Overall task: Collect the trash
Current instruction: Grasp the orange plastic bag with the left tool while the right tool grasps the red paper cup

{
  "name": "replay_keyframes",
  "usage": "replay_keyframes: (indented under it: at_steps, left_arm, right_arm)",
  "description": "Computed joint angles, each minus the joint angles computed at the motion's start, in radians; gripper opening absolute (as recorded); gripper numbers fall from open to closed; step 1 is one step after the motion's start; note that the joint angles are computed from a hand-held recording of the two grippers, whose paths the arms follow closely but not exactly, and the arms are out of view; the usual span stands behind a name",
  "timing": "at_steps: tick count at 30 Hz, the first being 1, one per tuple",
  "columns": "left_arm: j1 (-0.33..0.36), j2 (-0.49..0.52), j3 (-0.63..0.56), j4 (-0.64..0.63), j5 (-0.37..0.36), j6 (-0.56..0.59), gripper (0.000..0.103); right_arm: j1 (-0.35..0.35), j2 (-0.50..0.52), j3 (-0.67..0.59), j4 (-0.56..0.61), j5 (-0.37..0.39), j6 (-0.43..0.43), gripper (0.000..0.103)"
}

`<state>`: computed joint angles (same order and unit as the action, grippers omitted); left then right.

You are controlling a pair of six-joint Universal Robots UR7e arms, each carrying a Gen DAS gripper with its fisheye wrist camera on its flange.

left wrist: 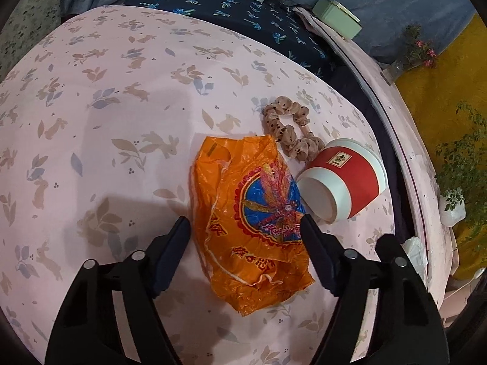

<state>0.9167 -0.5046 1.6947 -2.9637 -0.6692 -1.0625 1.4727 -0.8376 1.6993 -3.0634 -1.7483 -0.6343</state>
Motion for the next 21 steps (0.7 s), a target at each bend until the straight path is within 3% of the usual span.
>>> replay_keyframes:
  at_steps: [1,3,5,6,11,18,21]
  left_arm:
    - [0.001,0.002,-0.002,-0.011,-0.004,0.010,0.058]
    - [0.007,0.005,-0.003,-0.035,-0.027,0.033,0.034]
    - [0.014,0.007,-0.004,-0.048,-0.045,0.045,0.016]
    - [0.017,0.007,-0.003,-0.055,-0.050,0.051,0.013]
    - [0.012,-0.002,0.012,-0.062,-0.009,0.062,0.008]
    - [0.006,-0.030,0.005,0.036,0.108,0.027,0.007]
    - [0.018,-0.035,-0.001,0.026,0.108,0.043,0.007]
  right_arm:
    - [0.002,0.010,-0.012,0.009,0.005,0.006,0.061]
    - [0.005,0.027,-0.030,0.016,0.005,0.008,0.061]
    - [0.008,0.043,-0.048,0.032,0.006,0.014,0.061]
    - [0.008,0.050,-0.055,0.042,0.008,0.019,0.061]
    - [0.010,0.081,-0.097,0.067,0.009,0.047,0.061]
    - [0.011,0.114,-0.152,0.107,0.018,0.098,0.061]
    - [0.020,0.130,-0.173,0.116,0.021,0.111,0.064]
